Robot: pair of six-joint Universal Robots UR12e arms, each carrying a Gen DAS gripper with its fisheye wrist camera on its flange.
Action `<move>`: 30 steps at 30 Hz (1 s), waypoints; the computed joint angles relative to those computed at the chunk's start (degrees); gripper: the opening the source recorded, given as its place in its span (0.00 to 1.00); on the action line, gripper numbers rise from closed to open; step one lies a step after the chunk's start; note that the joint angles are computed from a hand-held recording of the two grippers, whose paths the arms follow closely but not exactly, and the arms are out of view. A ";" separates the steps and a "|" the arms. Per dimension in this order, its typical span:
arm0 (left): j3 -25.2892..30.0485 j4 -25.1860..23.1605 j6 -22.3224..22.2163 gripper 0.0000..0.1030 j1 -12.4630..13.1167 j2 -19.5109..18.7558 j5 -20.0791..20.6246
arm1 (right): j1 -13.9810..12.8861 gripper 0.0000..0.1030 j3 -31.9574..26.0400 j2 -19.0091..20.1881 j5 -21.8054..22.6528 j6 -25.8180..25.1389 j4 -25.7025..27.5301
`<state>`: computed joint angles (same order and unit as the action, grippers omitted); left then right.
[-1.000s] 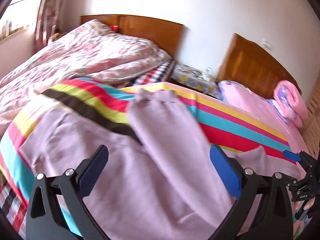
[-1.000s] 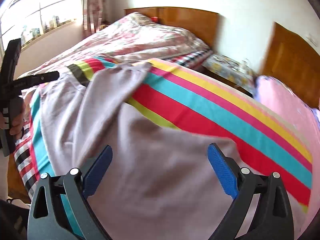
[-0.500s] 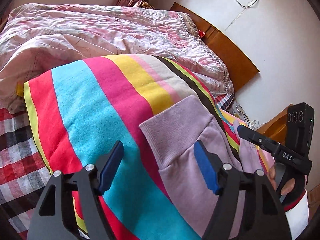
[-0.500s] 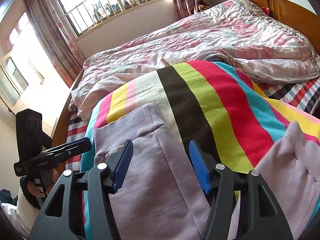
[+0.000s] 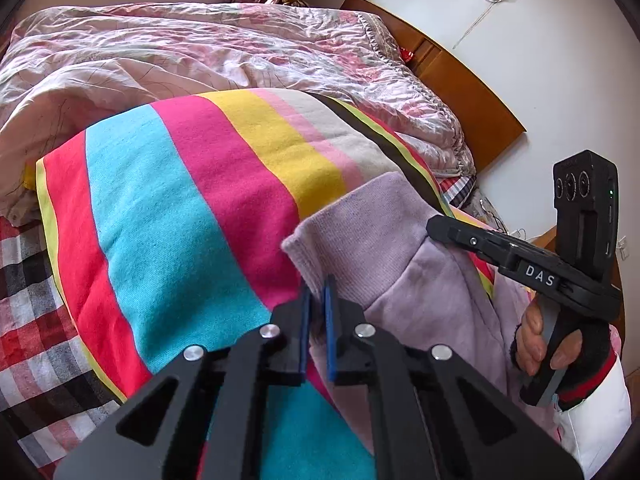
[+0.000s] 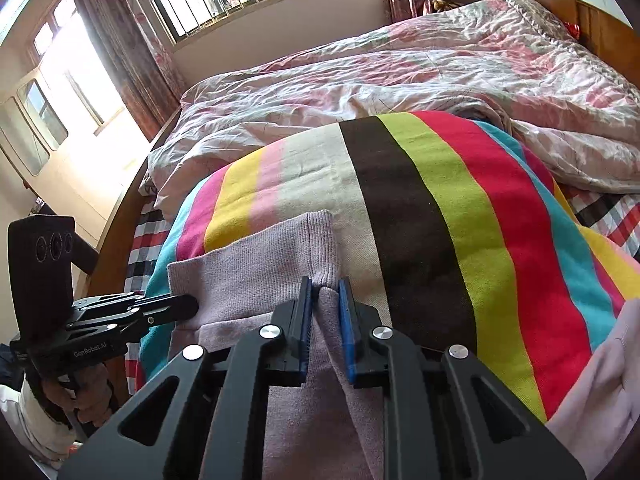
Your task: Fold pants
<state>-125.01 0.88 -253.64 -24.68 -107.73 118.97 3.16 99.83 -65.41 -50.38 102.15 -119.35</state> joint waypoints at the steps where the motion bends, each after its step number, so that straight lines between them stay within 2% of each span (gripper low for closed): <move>1: -0.03 1.06 0.54 0.05 -0.70 0.08 1.87 | -0.29 0.14 0.77 -0.68 1.40 0.07 -1.05; 3: 0.51 0.33 1.96 0.05 -2.06 0.59 6.35 | -0.61 0.14 1.49 -1.70 4.04 0.70 -1.91; 5: 0.55 -0.39 1.84 0.05 -2.43 1.17 7.86 | -0.06 0.14 1.82 -2.09 4.22 1.30 -3.12; 7: 0.28 -2.04 1.02 0.05 -2.03 1.68 7.30 | 0.83 0.14 2.14 -1.67 2.81 3.37 -5.19; 10: -0.32 -3.62 -0.59 0.05 -0.86 1.45 3.66 | 1.98 0.14 3.05 -0.32 -0.44 7.65 -10.19; 11: -0.33 -4.92 -1.37 0.12 -0.53 1.24 3.13 | 2.10 0.15 2.94 0.20 -0.99 9.02 -10.62; 12: -0.49 -4.79 -1.54 0.14 -0.40 0.96 2.98 | 1.92 0.18 2.45 0.60 -0.53 10.29 -9.53; 13: -0.58 -4.56 -1.54 0.15 -0.47 0.89 3.22 | 1.64 0.26 1.79 0.76 -0.06 11.61 -7.84; 14: -0.35 -6.13 -2.11 0.25 -0.59 1.21 4.03 | 1.28 0.33 1.24 0.63 0.10 12.83 -6.68; 15: 0.46 -9.86 -3.60 0.51 -1.26 1.75 6.27 | 0.64 0.50 0.84 0.27 0.81 13.24 -5.78; 16: 1.52 -14.62 -5.47 0.67 -2.06 2.36 9.19 | -0.38 0.63 0.60 -0.28 2.67 12.81 -4.92; 17: 2.55 -18.21 -6.64 0.79 -2.97 2.69 12.38 | -1.71 0.64 0.38 -0.81 4.90 12.18 -4.44; 18: 3.37 -19.41 -5.73 0.79 -3.75 2.84 14.50 | -3.06 0.64 0.03 -1.19 6.40 12.13 -4.42; 20: 4.55 -15.72 -0.01 0.81 -4.56 2.24 15.05 | -5.78 0.64 -0.98 -1.22 7.38 14.16 -6.23; 21: 5.10 -12.24 3.46 0.85 -4.74 1.54 14.15 | -7.12 0.64 -1.61 -0.75 7.27 15.83 -7.82; 23: 6.61 -5.51 10.59 0.91 -4.53 -0.32 9.79 | -9.49 0.64 -3.32 1.07 5.52 20.16 -10.97; 24: 7.60 -4.01 13.09 0.91 -4.43 -1.27 7.59 | -10.44 0.64 -4.55 2.29 3.76 22.91 -11.97; 26: 9.79 -4.01 16.45 0.91 -4.23 -3.14 4.50 | -12.17 0.64 -6.71 4.66 1.73 27.91 -12.82; 30: 12.82 -9.98 18.17 0.94 -2.97 -5.60 -1.50 | -13.63 0.61 -9.60 8.31 -1.28 33.56 -13.69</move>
<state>-112.19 -9.10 -235.46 -27.65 -113.33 117.47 -10.47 90.23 -57.10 -51.66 135.70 -133.05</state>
